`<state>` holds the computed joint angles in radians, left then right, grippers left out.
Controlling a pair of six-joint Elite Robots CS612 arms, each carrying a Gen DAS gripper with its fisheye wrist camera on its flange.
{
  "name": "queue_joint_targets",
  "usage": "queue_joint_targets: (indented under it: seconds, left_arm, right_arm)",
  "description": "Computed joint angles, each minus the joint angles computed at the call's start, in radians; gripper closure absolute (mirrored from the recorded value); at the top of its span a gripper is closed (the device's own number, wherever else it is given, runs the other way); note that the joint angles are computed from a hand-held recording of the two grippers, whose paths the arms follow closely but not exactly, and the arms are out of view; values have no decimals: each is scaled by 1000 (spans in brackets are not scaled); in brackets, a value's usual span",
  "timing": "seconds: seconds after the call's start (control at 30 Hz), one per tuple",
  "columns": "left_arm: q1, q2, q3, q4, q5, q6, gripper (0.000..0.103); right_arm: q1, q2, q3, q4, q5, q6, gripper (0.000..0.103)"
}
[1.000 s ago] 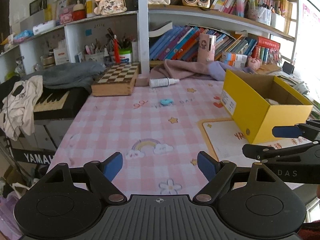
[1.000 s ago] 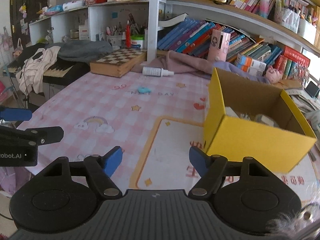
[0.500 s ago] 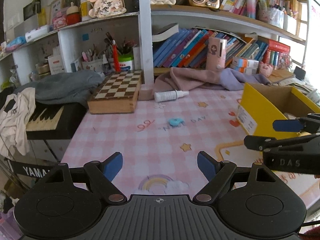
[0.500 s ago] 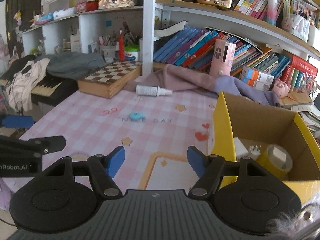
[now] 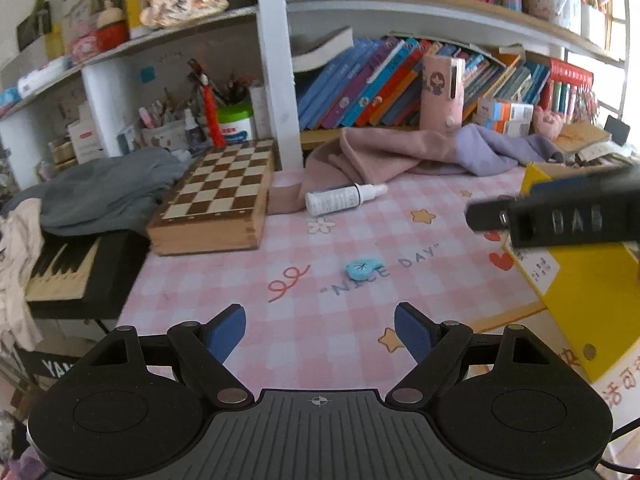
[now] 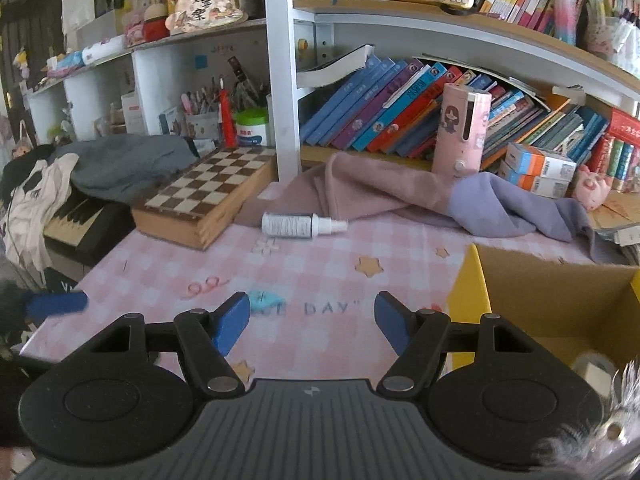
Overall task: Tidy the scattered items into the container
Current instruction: 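Move both grippers toward the blue item and white bottle on the table, then close the left gripper on the blue item while the right gripper grasps the white spray bottle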
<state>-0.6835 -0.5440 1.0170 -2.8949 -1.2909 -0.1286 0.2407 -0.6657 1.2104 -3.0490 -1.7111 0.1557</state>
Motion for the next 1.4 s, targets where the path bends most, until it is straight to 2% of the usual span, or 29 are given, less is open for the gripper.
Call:
queue_joint_targets:
  seconds: [0.17,0.33,0.5,0.63,0.83,0.93,1.0,1.13,1.27,1.4]
  left_arm:
    - [6,73,-122,57,-35,23,20]
    - [13,161,-272,136,-70,31,21]
    - [23,252,-438,233,-94,8,35]
    - [30,320,-565,316,-111,2,43]
    - [37,384,-682,372,-152,-9,58]
    - [35,395,-698,367,-143,10,67]
    - [35,394,-695,356,-144,15,81]
    - [35,367,-639,325,-153,27,81]
    - [34,321,-551,253,-140,-8,81]
    - [36,264,-452,188,-127,-17,81]
  right_arm:
    - [-15,37,-86,61,30,-22,35]
    - [-32,82,-186,166,66,9,35]
    - [-45,136,-297,264,86,37,37]
    - [-53,183,-392,337,110,52,38]
    - [-60,241,-506,420,138,72,38]
    - [-62,263,-551,457,148,85,38]
    - [-63,278,-580,481,153,98,38]
    - [-65,312,-646,539,165,129,38]
    - [-62,356,-726,597,166,148,38]
    - [-56,438,-880,690,167,178,39]
